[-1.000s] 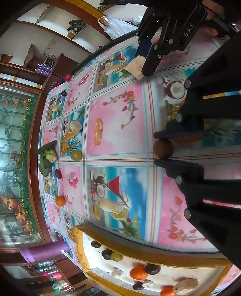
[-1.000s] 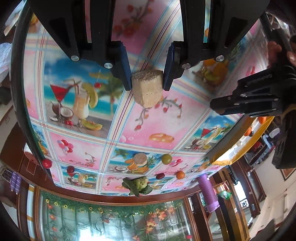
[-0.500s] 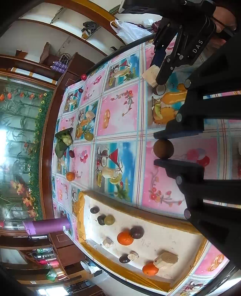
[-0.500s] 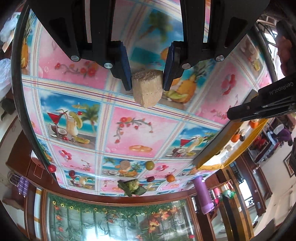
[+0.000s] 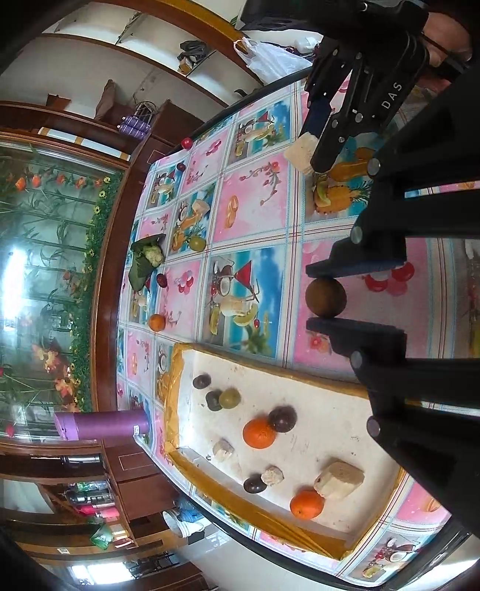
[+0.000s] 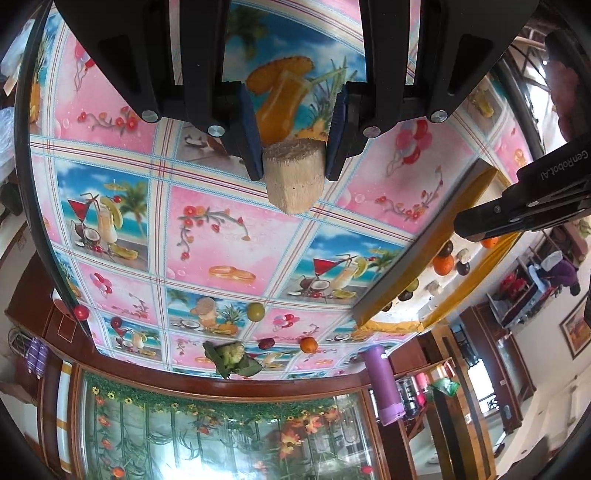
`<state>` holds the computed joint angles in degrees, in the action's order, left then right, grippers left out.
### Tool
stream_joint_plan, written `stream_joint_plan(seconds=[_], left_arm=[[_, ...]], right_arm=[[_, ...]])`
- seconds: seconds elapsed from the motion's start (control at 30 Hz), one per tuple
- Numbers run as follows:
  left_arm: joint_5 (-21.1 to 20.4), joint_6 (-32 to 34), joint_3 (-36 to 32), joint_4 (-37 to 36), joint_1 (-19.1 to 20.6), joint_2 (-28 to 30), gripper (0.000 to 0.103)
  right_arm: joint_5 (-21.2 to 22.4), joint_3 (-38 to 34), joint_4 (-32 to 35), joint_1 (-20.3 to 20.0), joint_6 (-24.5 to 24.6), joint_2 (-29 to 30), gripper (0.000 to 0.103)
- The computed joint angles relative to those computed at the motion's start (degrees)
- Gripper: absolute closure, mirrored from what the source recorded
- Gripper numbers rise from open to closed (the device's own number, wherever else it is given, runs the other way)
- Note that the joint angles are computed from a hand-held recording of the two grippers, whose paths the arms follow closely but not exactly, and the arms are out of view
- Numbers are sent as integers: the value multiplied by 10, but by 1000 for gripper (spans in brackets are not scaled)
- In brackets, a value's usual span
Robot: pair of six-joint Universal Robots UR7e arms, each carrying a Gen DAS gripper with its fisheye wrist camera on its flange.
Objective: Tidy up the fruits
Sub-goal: 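Carry the tan cube over the tray while the left tool carries the brown fruit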
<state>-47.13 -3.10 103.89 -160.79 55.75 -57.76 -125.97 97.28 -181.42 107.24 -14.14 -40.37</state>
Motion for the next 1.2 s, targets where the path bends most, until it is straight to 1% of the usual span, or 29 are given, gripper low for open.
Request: stream_joint_plan(seconds=[0.27, 0.5, 0.67, 0.8, 1.03, 1.2], left_arm=[[1, 3, 3, -7, 10, -14, 79], [15, -3, -2, -9, 25, -29, 79], [36, -11, -9, -12, 41, -41, 79], [53, -12, -15, -13, 56, -51, 79], [74, -9, -28, -3, 78, -62, 79], [77, -1, -38, 7, 88, -62, 79]], right_arm=[[2, -28, 13, 9, -1, 18, 70], [13, -68, 27, 20, -18, 41, 70], [29, -105, 47, 29, -32, 62, 70], [44, -139, 71, 34, -43, 82, 70], [67, -197, 122, 37, -41, 115, 70], [74, -244, 160, 37, -44, 141, 70]])
